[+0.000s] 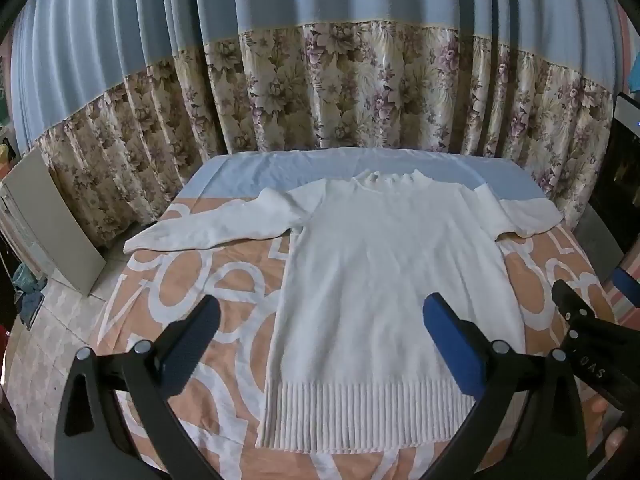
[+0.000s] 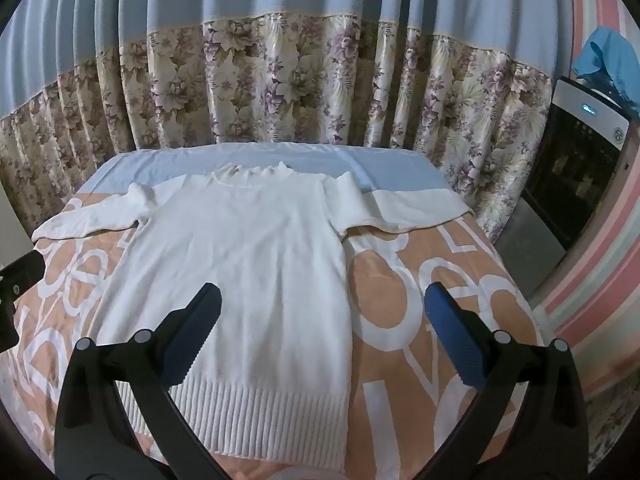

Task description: Fold small clothes

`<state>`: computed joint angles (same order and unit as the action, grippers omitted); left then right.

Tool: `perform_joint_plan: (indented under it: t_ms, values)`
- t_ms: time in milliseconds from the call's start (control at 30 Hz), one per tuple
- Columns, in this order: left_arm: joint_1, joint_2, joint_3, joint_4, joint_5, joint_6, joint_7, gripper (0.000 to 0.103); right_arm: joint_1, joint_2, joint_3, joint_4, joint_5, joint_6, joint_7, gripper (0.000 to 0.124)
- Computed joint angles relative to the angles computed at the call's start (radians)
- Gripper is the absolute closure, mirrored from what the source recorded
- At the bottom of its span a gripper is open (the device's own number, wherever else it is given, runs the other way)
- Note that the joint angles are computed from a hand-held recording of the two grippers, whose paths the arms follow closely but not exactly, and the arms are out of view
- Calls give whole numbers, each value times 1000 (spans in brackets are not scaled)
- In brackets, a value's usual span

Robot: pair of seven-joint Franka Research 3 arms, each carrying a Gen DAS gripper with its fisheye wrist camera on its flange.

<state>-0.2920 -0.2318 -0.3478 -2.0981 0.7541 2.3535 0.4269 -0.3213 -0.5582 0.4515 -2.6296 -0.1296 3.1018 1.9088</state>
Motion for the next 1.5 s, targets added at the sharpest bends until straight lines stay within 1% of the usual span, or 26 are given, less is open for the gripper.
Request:
perform_joint_plan:
  t_ms: [67, 200, 267, 500, 600, 767, 800, 1267, 1367, 1500]
  values:
    - [1, -2, 1, -3, 3, 6, -6, 1, -1, -1, 0, 1, -1, -2, 0, 24]
    - [-2, 3, -4, 3, 8, -18, 2, 1, -9, -2, 7, 4, -8, -2, 2, 24]
    - [-4, 21, -8, 24, 10, -16, -6, 1, -8, -3, 7, 4, -7, -1, 5, 24]
    - [-11, 45, 5, 41, 10, -14, -1, 2, -13, 0, 14, 11, -13, -4, 11, 24]
    - [-10, 24, 12, 3, 13, 13, -5, 1, -8, 4, 8, 12, -15, -4, 11, 24]
    - [-3, 26, 9, -4, 22, 15, -17, 1, -12, 7, 6, 8, -18, 2, 9, 24]
    - [-4, 25, 9, -5, 20, 15, -15, 1, -22, 11, 22, 11, -19, 4, 18, 24]
    - [4, 25, 13, -22, 13, 32, -18, 1, -38, 18, 34, 7, -16, 17, 14, 24]
    - [5, 27, 15, -27, 8, 38, -21, 2, -29, 20, 26, 10, -12, 11, 9, 24]
    - [3, 31, 14, -21, 5, 33, -19, 2, -36, 35, 25, 9, -16, 22, 7, 24]
